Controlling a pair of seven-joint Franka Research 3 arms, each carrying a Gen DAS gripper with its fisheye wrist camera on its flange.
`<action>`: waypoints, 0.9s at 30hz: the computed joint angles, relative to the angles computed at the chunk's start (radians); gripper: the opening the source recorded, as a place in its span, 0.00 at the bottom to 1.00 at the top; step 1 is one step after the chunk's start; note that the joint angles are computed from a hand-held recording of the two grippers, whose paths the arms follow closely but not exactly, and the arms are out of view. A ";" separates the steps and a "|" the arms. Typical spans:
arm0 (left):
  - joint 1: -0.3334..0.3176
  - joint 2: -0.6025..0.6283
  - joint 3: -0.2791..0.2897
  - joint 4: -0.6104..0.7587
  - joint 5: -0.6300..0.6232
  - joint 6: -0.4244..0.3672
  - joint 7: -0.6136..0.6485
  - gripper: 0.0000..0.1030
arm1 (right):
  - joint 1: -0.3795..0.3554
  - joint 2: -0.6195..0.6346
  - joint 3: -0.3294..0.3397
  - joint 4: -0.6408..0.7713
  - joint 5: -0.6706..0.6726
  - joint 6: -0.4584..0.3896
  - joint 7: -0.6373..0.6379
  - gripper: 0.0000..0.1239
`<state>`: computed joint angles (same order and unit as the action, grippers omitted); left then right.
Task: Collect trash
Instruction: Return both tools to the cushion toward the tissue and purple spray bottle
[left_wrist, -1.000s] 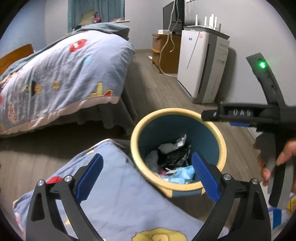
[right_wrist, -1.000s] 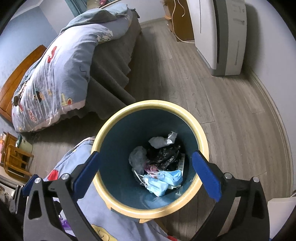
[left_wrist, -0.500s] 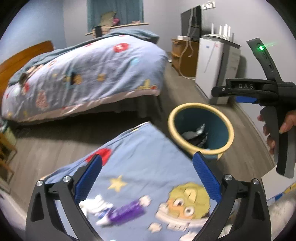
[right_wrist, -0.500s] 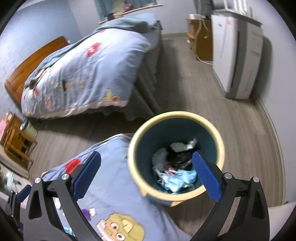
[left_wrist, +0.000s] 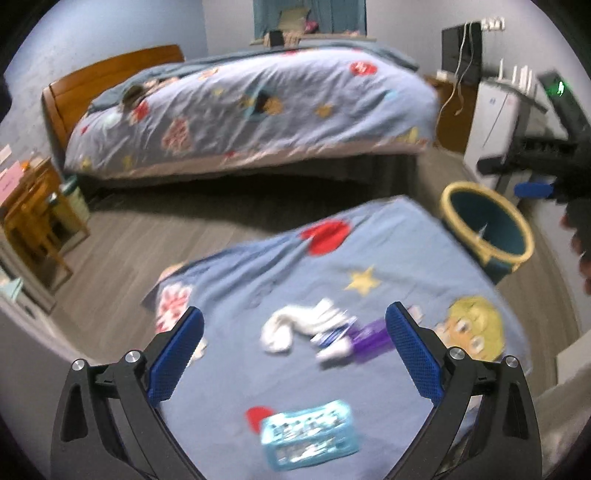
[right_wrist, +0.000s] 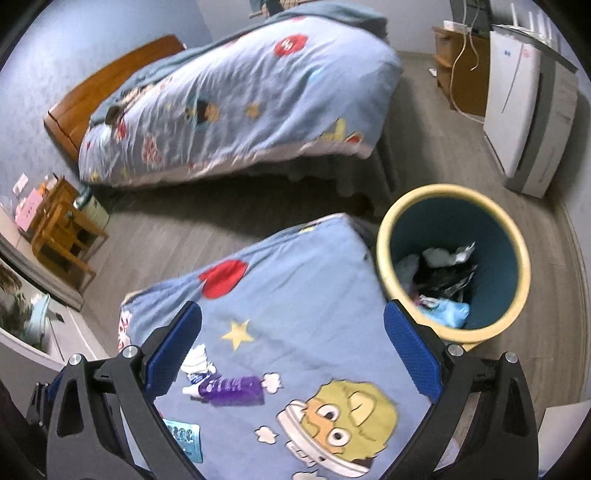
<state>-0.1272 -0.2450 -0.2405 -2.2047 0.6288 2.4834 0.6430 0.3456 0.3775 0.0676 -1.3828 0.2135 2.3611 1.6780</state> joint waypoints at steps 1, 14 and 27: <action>-0.001 -0.003 0.008 -0.016 -0.019 -0.021 0.015 0.95 | 0.008 0.010 0.001 0.011 -0.005 -0.010 0.011 0.78; 0.013 0.064 0.040 -0.026 -0.096 -0.067 0.101 0.95 | 0.080 0.186 0.027 0.175 -0.007 -0.192 0.020 0.78; 0.039 0.115 0.057 0.025 -0.090 -0.062 0.017 0.95 | 0.075 0.282 0.046 0.218 0.100 -0.370 0.111 0.63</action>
